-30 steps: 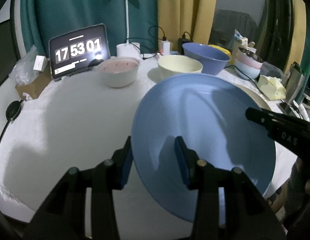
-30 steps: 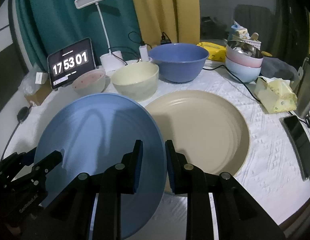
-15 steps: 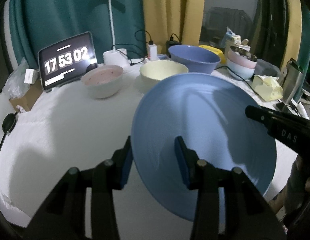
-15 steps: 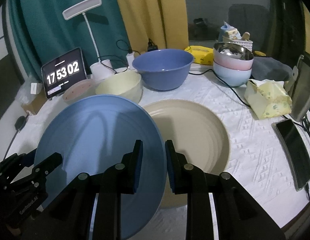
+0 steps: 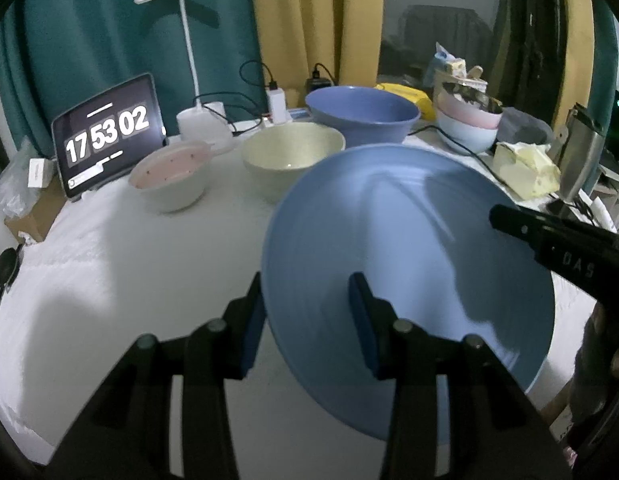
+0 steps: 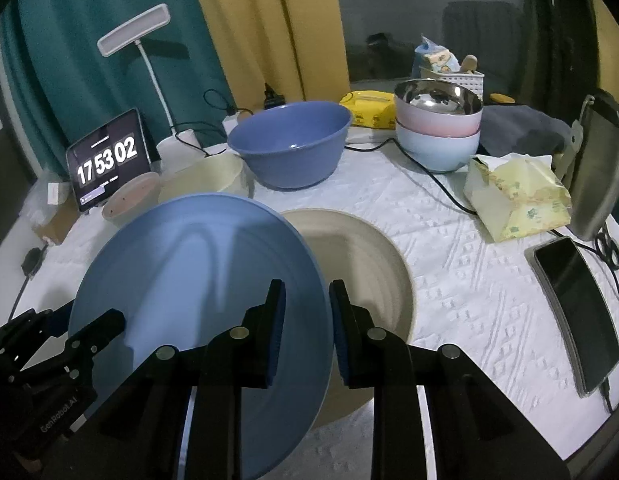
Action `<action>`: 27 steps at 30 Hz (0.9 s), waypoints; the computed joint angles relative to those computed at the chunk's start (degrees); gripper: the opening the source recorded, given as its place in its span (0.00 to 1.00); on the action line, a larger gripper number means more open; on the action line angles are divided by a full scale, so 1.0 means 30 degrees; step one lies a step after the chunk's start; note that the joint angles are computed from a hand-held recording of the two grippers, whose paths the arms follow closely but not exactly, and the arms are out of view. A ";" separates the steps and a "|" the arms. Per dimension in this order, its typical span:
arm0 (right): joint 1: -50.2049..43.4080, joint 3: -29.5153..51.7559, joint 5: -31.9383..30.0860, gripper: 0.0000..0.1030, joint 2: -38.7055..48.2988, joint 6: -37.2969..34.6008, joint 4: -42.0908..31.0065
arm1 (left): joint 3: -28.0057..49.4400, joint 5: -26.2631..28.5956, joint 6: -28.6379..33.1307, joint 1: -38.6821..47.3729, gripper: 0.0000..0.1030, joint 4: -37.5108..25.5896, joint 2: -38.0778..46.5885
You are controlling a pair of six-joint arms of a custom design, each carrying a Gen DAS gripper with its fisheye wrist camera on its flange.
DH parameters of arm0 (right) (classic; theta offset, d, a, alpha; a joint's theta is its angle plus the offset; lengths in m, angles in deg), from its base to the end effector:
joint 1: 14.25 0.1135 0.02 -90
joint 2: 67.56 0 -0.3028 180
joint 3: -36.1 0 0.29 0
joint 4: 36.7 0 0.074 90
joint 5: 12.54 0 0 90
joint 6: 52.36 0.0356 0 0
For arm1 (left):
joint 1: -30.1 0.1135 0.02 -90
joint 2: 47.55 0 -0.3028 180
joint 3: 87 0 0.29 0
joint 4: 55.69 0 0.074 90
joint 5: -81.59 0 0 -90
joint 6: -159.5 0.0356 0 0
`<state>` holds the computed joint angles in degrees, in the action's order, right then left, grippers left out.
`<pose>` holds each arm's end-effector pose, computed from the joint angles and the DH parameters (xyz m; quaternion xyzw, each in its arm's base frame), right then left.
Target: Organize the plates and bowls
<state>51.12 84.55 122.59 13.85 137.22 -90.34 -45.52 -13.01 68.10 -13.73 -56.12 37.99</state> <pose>0.1163 0.1931 0.1562 0.2824 0.8789 -0.0231 0.3838 0.2061 -0.1939 0.1370 0.3190 0.8646 -0.1145 0.3710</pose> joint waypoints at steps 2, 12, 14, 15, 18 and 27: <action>-0.0176 -0.0352 -0.0017 0.24 -0.0329 -0.0089 0.0153 | 0.0208 -0.0173 0.0051 -0.0221 0.41 0.0068 0.0286; -0.1325 -0.1771 -0.0322 0.24 -0.1433 -0.1067 0.1217 | 0.1676 -0.0540 -0.0094 -0.0970 0.41 -0.0043 0.2136; -0.1673 -0.2078 -0.0388 0.24 -0.1663 -0.1496 0.1612 | 0.1899 -0.0608 -0.0112 -0.1062 0.41 -0.0058 0.2427; -0.1830 -0.2219 -0.0437 0.24 -0.1760 -0.1662 0.1790 | 0.1970 -0.0645 -0.0108 -0.1095 0.41 -0.0035 0.2550; -0.2158 -0.2550 -0.0531 0.24 -0.1960 -0.2026 0.2147 | 0.2326 -0.0757 -0.0092 -0.1194 0.41 0.0012 0.3010; -0.3228 -0.3464 -0.0846 0.24 -0.2577 -0.3173 0.3083 | 0.3370 -0.0712 -0.0159 -0.1388 0.41 -0.0213 0.4310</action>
<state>41.44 74.15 120.05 6.12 127.70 -81.09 -35.41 -15.15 67.62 -17.89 -56.76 50.92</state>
